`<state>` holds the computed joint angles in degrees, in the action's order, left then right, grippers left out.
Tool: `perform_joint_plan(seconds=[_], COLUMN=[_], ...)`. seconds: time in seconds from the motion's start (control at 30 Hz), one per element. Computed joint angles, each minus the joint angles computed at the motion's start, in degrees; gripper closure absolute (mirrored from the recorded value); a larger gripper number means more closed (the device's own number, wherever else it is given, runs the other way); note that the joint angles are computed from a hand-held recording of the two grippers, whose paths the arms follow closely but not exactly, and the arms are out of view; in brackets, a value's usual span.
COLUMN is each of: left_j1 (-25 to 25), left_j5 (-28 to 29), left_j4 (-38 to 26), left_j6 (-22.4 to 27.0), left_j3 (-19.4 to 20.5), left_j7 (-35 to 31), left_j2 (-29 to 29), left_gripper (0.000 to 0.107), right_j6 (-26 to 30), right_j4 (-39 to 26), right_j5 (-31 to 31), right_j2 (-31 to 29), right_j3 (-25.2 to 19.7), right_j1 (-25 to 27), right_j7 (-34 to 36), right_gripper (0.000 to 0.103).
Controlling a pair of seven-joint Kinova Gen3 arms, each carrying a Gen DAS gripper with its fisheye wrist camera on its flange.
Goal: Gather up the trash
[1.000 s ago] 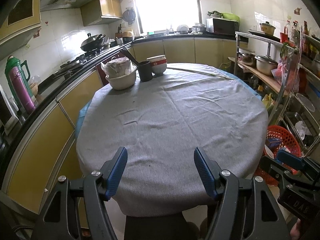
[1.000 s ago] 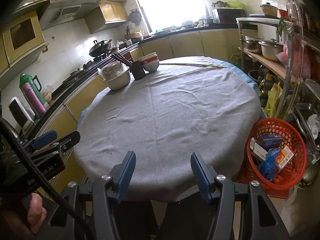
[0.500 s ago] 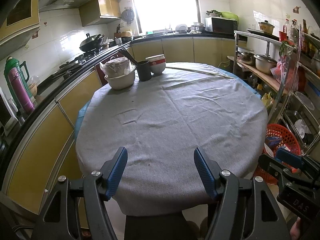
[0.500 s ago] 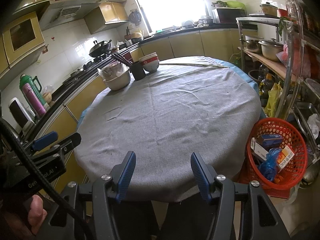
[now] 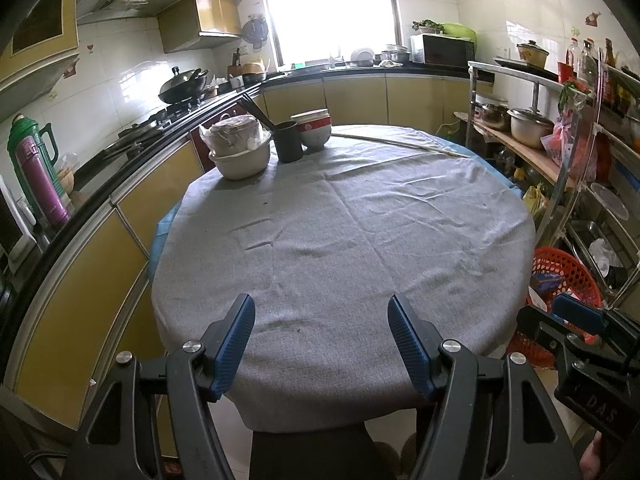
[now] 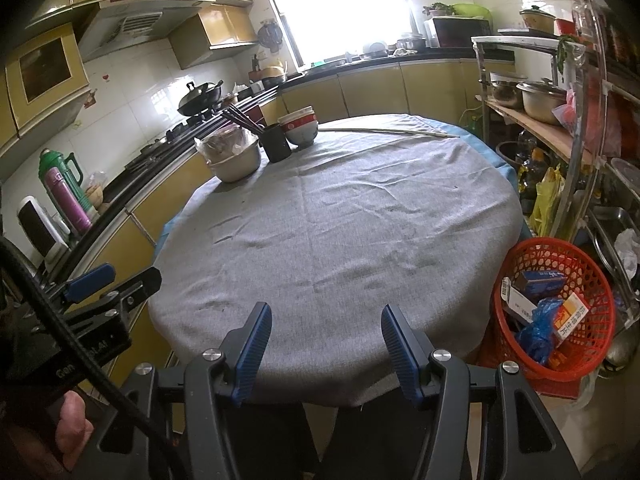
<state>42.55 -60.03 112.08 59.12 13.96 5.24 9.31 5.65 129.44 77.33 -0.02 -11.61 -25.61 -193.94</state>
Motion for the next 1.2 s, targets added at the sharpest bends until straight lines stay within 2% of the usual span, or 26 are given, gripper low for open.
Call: perform_joint_plan(seconds=[0.5, 1.2], left_j1=[-0.3, -0.4], left_j5=[0.0, 0.3], left_j4=[0.2, 0.2], left_j6=[-0.4, -0.8], left_j3=[0.0, -0.1], left_j7=[-0.2, -0.4], left_j2=[-0.2, 0.0], left_gripper=[0.038, 0.037], right_j6=[0.2, 0.5], right_j4=[-0.2, 0.3], right_j5=[-0.5, 4.2], right_j2=[0.0, -0.3], right_j3=[0.1, -0.1], right_j1=[0.0, 0.2], right_j7=[0.1, -5.2], right_gripper=[0.042, 0.042])
